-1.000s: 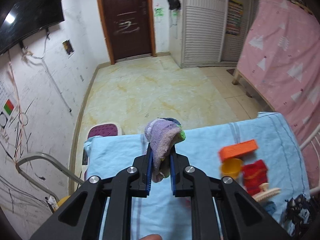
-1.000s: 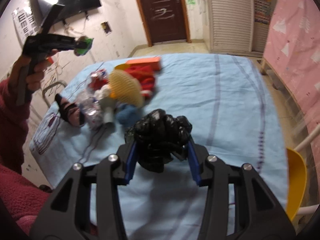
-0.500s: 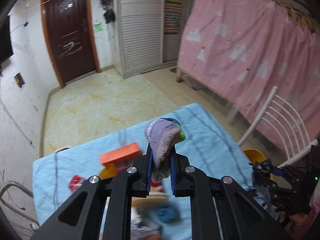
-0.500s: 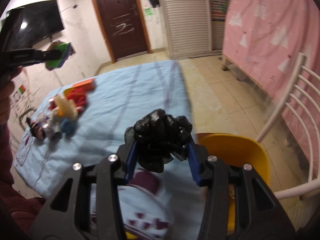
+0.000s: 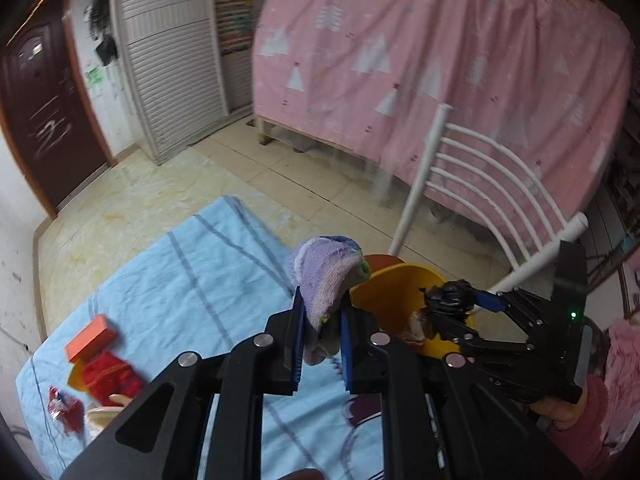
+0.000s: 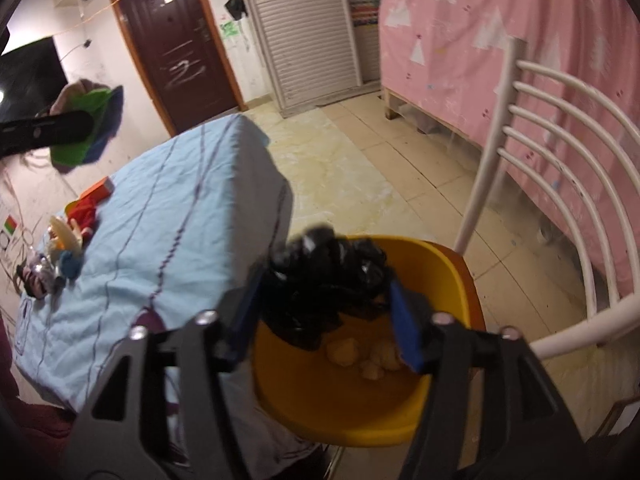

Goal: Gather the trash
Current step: 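Carry cloth and black bag to the yellow bin and release both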

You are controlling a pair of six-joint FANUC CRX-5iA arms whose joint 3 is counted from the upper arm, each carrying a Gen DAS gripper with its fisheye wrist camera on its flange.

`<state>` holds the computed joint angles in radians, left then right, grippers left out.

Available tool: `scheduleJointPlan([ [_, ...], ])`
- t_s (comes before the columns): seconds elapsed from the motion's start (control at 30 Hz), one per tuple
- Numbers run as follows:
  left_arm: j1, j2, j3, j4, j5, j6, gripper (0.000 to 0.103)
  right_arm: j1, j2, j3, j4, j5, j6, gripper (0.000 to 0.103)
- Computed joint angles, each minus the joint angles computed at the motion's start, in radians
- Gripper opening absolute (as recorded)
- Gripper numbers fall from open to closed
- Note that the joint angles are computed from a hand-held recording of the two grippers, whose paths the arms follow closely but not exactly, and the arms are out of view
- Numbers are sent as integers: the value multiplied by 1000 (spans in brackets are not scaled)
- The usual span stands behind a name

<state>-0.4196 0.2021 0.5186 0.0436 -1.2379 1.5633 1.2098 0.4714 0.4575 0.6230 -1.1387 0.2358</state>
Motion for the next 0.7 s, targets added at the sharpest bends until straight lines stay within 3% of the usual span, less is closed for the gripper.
scheduleJointPlan([
  [0.27, -97, 137, 154, 1, -73, -24, 6, -5, -93, -146, 73, 32, -133, 69],
  [0.37, -113, 179, 202, 13, -105, -36, 19, -6, -121, -186, 97, 33, -176, 69],
  [0.43, -127, 195, 222, 8, -110, -43, 39, -6, -136, -210, 112, 28, -199, 69],
  [0.5, -138, 197, 226, -2, -105, -41, 49, -4, -155, -236, 130, 27, -228, 69],
  [0.7, -130, 177, 199, 3, -100, -33, 51, 2, -160, -240, 150, 26, -241, 70],
])
